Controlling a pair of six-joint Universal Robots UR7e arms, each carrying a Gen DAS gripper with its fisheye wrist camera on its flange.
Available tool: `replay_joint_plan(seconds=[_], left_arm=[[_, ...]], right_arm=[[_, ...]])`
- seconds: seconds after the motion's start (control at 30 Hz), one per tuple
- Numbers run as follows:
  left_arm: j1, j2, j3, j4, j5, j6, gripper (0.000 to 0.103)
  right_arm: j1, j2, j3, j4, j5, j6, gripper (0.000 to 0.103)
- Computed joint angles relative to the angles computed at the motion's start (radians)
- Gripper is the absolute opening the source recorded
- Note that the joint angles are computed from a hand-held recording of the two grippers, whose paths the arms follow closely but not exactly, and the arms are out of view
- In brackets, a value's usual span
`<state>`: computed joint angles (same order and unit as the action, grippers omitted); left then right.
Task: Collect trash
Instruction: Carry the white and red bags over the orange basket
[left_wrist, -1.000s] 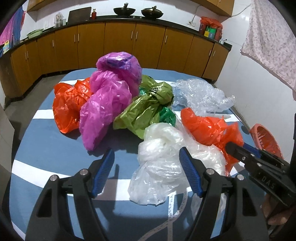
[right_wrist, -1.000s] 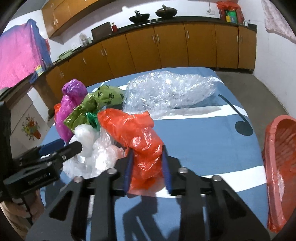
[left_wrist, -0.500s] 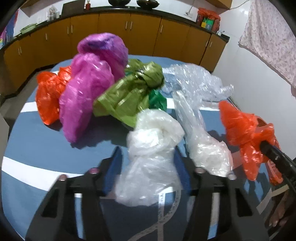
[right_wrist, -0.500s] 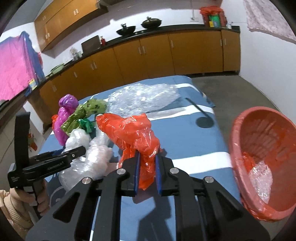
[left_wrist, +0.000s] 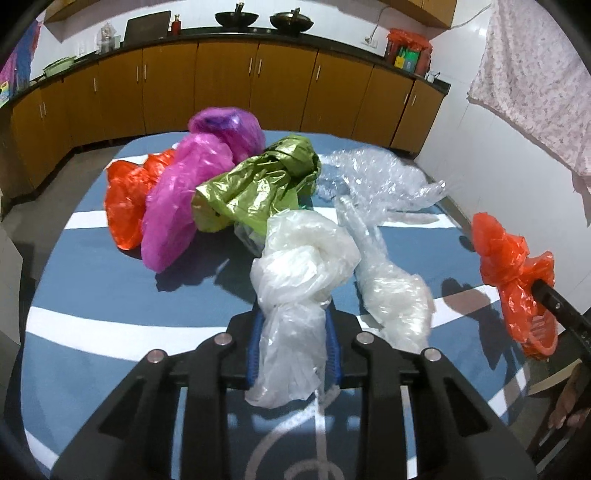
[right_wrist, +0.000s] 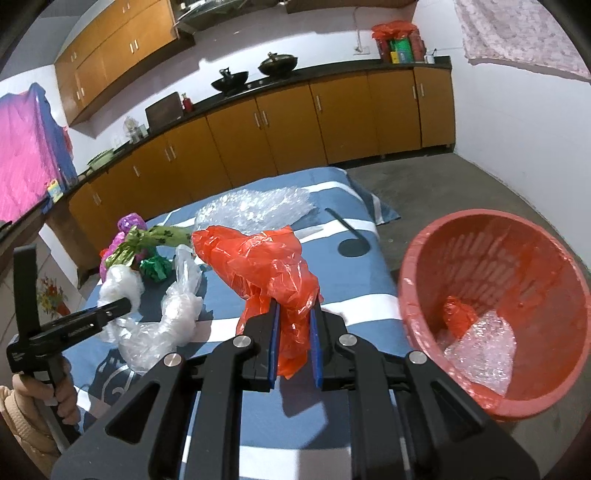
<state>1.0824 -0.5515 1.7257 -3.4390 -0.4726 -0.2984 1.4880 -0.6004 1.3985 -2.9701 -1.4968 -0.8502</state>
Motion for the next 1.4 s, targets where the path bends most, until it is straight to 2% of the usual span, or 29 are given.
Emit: replay_joint_plan(seconds=[0.33, 0.63, 0.8, 1.13, 1.4], left_arm=[[-0.064, 0.012, 0.013, -0.045, -0.013, 0.044, 0.029], [-0.103, 0.007, 0.015, -0.161, 0.037, 0.139, 0.029], [-0.116, 0.005, 0.01, -0.188, 0.038, 0.171, 0.029], [-0.138, 0.062, -0.094, -0.165, -0.039, 0.268, 0.029], [-0.142, 0.12, -0.197, -0.091, -0.127, 0.304, 0.029]], right_arm=[[-0.02, -0.042, 0.039, -0.029, 0.017, 0.002, 0.015], [-0.035, -0.07, 0.055, -0.047, 0.044, 0.013, 0.015], [-0.041, -0.083, 0.064, -0.062, 0.057, 0.026, 0.015], [-0.056, -0.123, 0.104, -0.164, 0.064, 0.063, 0.014], [-0.059, -0.137, 0.141, -0.345, 0.018, 0.062, 0.014]])
